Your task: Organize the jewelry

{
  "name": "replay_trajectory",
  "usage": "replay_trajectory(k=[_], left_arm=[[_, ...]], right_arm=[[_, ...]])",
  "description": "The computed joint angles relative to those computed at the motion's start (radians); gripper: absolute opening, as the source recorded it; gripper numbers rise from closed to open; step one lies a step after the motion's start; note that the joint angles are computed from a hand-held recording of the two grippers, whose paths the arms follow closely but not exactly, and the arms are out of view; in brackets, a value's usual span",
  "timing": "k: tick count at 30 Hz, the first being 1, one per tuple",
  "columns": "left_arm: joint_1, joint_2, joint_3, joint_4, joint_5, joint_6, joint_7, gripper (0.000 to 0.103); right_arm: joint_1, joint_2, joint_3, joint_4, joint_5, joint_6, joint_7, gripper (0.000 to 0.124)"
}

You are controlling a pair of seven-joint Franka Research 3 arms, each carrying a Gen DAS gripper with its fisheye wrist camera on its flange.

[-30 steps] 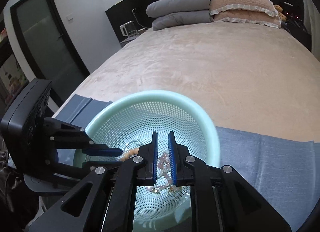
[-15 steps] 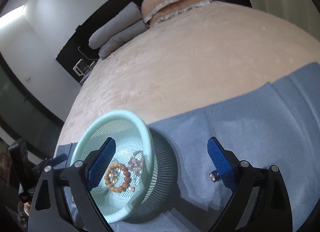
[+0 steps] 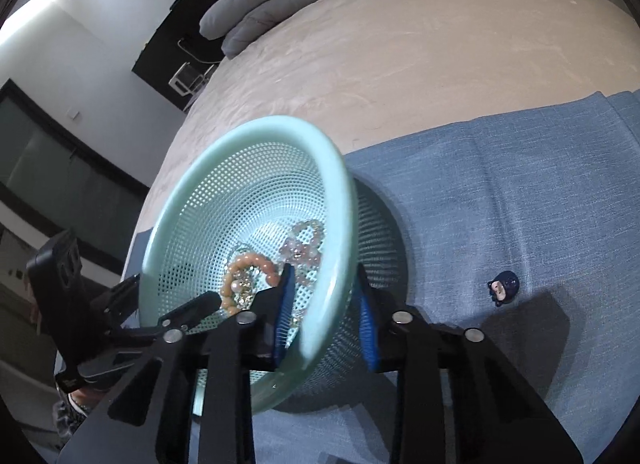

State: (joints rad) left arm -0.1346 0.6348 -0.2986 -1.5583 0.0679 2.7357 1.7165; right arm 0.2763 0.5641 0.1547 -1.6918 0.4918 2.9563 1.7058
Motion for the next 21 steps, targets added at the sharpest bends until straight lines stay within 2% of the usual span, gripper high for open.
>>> replay_trajectory(k=[2,5,8,12,16,21], left_arm=[[-0.002,-0.042,0.002,-0.047,0.004,0.004,-0.01,0.067],[-0.03,-0.115,0.031,-0.123,0.052,0.032,-0.035,0.067],[-0.013,-0.197,0.018,-0.216,0.045,0.059,-0.039,0.067],[0.012,-0.304,-0.007,-0.348,0.004,0.106,-0.034,0.067],[0.031,-0.39,-0.029,-0.46,-0.067,0.148,-0.009,0.067],[0.015,-0.423,-0.018,-0.532,-0.1,0.181,-0.011,0.067]], right_arm=[[0.038,-0.027,-0.036,-0.026,-0.031,0.006,0.031,0.026],[0.037,-0.086,-0.022,-0.091,-0.03,0.039,0.022,0.026],[0.074,-0.161,-0.043,-0.172,-0.049,0.065,0.054,0.028],[0.165,-0.267,-0.117,-0.289,-0.145,0.093,0.148,0.028],[0.238,-0.333,-0.183,-0.354,-0.285,0.086,0.267,0.028],[0.22,-0.354,-0.153,-0.402,-0.343,0.095,0.327,0.028]])
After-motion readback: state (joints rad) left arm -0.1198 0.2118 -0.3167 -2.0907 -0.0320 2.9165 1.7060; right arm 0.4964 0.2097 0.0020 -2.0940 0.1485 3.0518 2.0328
